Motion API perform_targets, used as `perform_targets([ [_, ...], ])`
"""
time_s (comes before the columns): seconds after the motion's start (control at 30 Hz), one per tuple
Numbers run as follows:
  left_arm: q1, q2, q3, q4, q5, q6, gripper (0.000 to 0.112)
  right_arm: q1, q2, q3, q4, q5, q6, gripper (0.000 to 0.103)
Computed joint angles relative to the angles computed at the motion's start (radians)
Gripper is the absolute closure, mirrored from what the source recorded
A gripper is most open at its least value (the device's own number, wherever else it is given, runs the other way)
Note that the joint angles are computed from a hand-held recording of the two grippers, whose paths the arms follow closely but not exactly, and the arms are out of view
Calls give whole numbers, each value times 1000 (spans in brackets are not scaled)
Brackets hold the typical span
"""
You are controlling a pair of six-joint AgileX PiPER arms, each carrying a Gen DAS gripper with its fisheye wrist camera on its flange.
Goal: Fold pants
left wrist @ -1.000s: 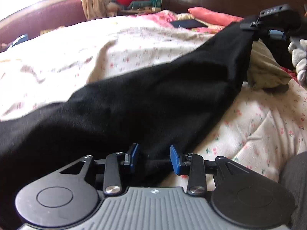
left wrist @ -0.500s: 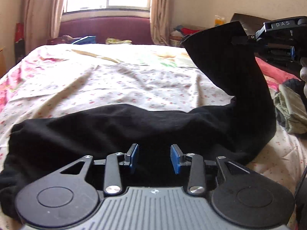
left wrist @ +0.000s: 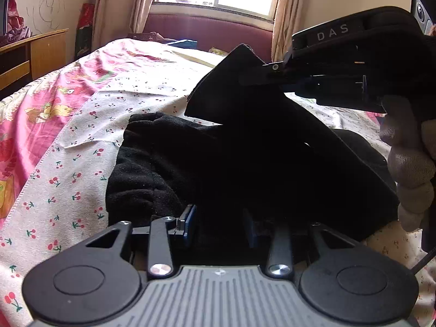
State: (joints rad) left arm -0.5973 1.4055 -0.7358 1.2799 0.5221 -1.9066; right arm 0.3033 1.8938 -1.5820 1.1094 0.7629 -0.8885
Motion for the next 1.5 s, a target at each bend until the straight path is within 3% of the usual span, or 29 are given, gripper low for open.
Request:
perform_targets([
  [0.1, 1, -32, 39, 35, -1, -45, 62, 57, -45, 68, 27, -88, -91, 95],
  [0.37, -19, -79, 102, 43, 5, -87, 62, 174, -49, 130, -72, -137, -163, 91],
  [0.47, -57, -103, 114, -13, 43, -55, 62, 175, -16, 109, -173, -46, -121, 80],
  [0.57, -110, -130, 127, -106, 110, 5, 61, 124, -10, 131, -59, 74, -151, 80],
  [0.73, -194, -190, 133, -205, 248, 59, 61, 82, -72, 175, 41, 139, -275, 81],
  [0.83, -222, -218, 114, -193, 308, 63, 61, 3, -101, 170, 49, 156, -258, 80],
  [0.9, -192, -197, 82, -149, 287, 83, 61, -61, -110, 161, 35, 151, -235, 79],
  [1.13, 13, 33, -66, 169, -14, -46, 59, -288, -40, 23, -166, 16, -75, 72],
  [1.2, 55, 117, -118, 163, -80, -3, 58, -354, -16, 4, -187, 2, -33, 71],
  [1.27, 90, 205, -164, 33, -127, 124, 58, -430, 16, -3, -158, 26, -18, 62],
  [1.33, 101, 224, -163, 16, -149, 140, 58, -500, 80, -38, -133, 109, 36, 55],
  [1.43, 81, 206, -193, -125, -111, 303, 57, -570, 212, -119, -66, 290, 85, 52],
  [1.5, 69, 210, -225, -210, -70, 398, 57, -584, 261, -120, 11, 324, 54, 41],
])
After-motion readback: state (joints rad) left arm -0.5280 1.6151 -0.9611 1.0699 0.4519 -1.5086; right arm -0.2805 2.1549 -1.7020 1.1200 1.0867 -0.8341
